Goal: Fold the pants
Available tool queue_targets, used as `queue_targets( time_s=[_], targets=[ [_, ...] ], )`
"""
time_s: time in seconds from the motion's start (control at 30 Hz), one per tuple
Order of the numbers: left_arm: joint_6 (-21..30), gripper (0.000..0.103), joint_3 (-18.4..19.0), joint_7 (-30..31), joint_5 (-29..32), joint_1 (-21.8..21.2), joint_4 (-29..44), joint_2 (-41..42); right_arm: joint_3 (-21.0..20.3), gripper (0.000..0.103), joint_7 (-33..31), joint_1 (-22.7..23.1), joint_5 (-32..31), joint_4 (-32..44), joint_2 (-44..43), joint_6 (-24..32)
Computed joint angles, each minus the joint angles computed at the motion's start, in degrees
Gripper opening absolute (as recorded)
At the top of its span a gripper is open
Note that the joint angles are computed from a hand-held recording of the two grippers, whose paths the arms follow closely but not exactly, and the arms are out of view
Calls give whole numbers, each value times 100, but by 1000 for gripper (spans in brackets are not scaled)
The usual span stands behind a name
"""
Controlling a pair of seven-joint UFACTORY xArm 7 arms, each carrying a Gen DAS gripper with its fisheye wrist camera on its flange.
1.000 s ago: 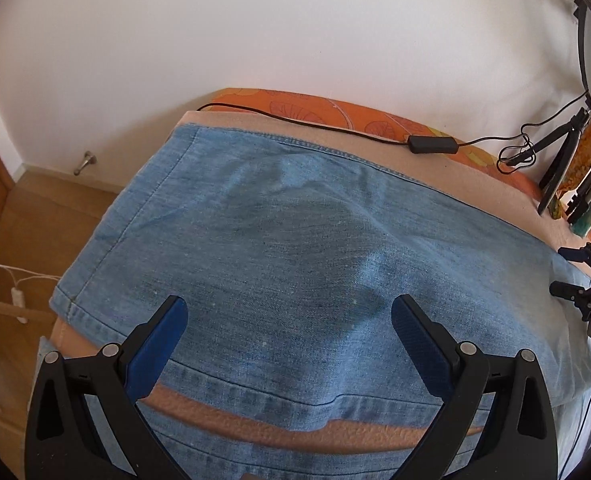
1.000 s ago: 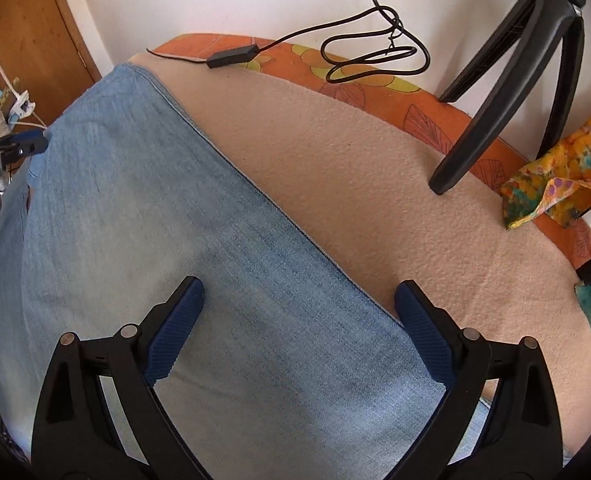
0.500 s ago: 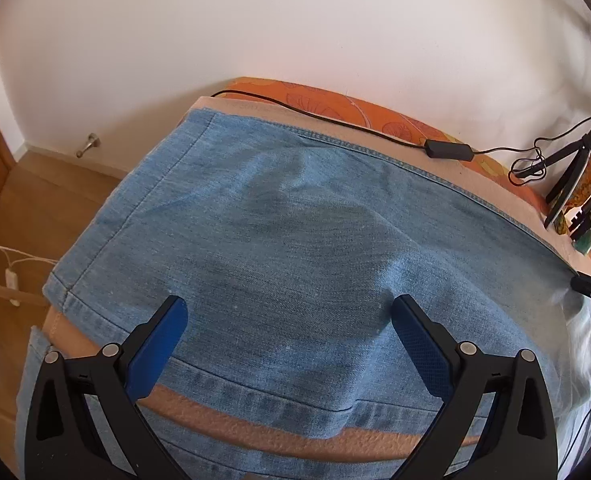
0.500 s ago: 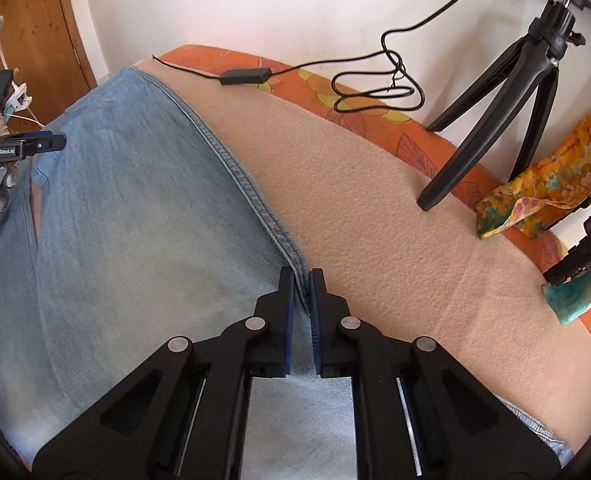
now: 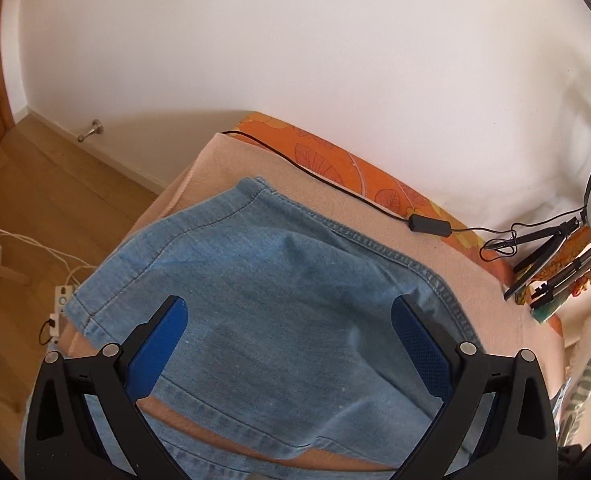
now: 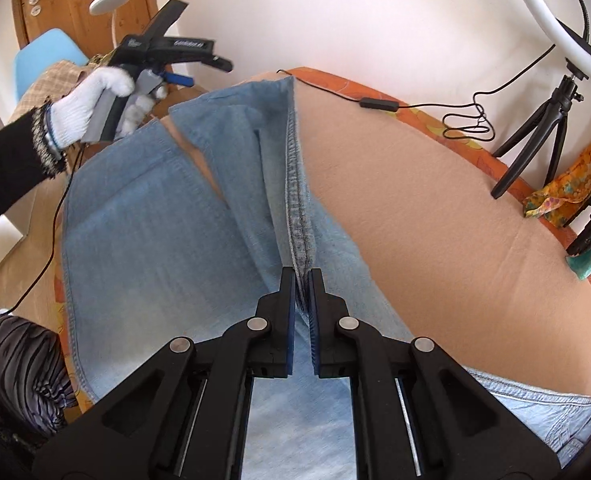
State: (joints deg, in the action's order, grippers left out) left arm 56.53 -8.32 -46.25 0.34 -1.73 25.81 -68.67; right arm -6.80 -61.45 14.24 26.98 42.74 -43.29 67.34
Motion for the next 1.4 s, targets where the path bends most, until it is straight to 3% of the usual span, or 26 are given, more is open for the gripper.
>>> queue_targets(
  time_s=[0.2, 0.4, 0.53, 0.67, 0.7, 0.83, 0.93, 1.17, 1.4],
  targets=[
    [-245, 101, -247, 16, -50, -199, 644, 1335, 32, 7, -32, -5, -133, -317, -329, 132],
    [162, 101, -586, -212, 323, -274, 1416, 2510, 72, 7, -130, 43, -254, -600, -674, 98],
    [218, 101, -586, -659, 470, -266, 1426, 2629, 71, 7, -178, 69, -307, -782, -809, 48],
    [132, 99, -350, -852, 243, -425, 1213, 2674, 27, 7, -164, 85, -305, -810, -881, 67],
    [41, 93, -323, -886, 224, -457, 1090, 2587, 18, 7, -164, 87, -304, -819, -907, 67],
    [-647, 26, 8, -788, -142, -685, 365, 1987, 51, 7, -130, 88, -318, -879, -1010, -17],
    [-1303, 11, 69, -866, -327, -657, -268, 1199, 75, 7, -82, 94, -342, -908, -1041, -121],
    [-1102, 7, -7, -754, -219, -529, -483, -224, 129, 6, 197, 87, -378, -794, -1075, -515],
    [-102, 7, -302, -750, -234, -512, -221, -1671, 93, 6, 575, 138, -479, -413, -1435, -358]
  ],
)
